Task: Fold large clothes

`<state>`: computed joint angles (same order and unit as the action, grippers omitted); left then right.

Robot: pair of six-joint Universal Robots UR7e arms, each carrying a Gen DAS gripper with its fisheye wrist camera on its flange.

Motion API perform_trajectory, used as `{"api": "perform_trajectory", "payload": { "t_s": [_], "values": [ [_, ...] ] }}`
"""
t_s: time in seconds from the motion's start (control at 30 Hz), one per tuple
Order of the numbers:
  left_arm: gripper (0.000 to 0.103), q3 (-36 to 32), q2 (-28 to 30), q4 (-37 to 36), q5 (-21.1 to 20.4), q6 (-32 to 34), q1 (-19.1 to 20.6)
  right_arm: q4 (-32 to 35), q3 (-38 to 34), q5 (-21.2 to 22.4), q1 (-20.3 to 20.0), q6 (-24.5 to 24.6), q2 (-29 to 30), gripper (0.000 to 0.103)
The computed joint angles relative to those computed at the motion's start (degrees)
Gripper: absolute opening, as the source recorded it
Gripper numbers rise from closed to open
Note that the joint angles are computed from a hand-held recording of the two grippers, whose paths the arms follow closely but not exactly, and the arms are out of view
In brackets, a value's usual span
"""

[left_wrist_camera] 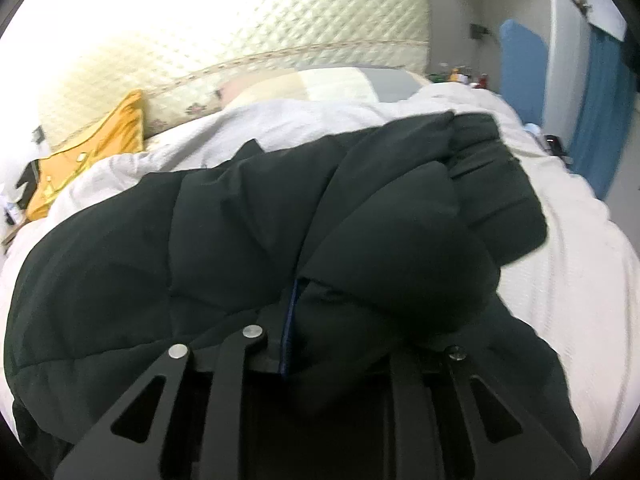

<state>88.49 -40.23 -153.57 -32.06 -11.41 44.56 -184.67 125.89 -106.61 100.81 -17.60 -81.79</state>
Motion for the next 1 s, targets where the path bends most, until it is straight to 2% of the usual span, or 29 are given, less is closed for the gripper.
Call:
{"api": "perform_trajectory", "payload": {
  "t_s": [0.07,0.13,0.17,0.2,0.27,0.4,0.53,0.67,0.77,0.8,0.87,0.93,1.0],
  "values": [
    [0.027,1.4,-1.3,-1.2,-1.1,0.3,-0.4,0.5,-0.5,-0.8,0.6,-0.8,0.7,0.103],
    [0.036,4.1,-3.8,-1.5,-2.6,-1.1,-1.1,1.2,-1.3,-1.2,1.1,-1.0,1.4,0.103],
    [0.049,5.4,-5.2,-1.5,-3.2,-1.8,-1.4,1.8,-1.9,-0.6,1.3,-0.8,1.8,0.103],
    [0.068,7.0,-6.6,-2.2,-3.3,-2.4,-1.9,2.2,-2.4,-0.5,1.5,-0.8,2.2,0.103],
    [0.085,10.6,-9.3,-6.3,-3.4,-1.9,-3.0,3.5,-4.3,-0.4,2.2,-0.9,3.5,0.103],
    [0.086,14.0,-14.1,-7.8,-2.9,-3.0,-4.4,3.1,-8.7,-1.0,4.2,-3.4,6.8,0.103],
    [0.086,15.8,-18.1,-10.2,0.7,-1.4,-5.0,3.0,-14.3,1.0,5.3,-4.6,10.7,0.103],
    [0.086,15.6,-19.9,-12.5,5.3,2.3,-4.1,3.4,-19.2,3.1,5.8,-6.5,15.4,0.103],
    [0.086,15.3,-20.3,-11.4,7.6,2.8,-2.3,5.5,-23.3,5.4,5.1,-6.5,19.8,0.103],
    [0.086,15.4,-20.3,-11.7,8.0,3.2,-1.7,6.0,-24.2,5.4,5.0,-6.6,20.9,0.1],
    [0.086,15.3,-19.6,-12.1,8.4,3.7,0.1,8.4,-26.4,5.3,4.3,-6.7,23.7,0.084],
    [0.086,15.5,-19.4,-11.8,8.0,2.6,1.5,11.0,-28.3,5.2,3.4,-6.1,26.4,0.079],
    [0.086,15.4,-18.5,-14.6,7.7,4.0,2.9,12.0,-29.6,5.0,2.6,-6.6,28.7,0.077]
  ]
}}
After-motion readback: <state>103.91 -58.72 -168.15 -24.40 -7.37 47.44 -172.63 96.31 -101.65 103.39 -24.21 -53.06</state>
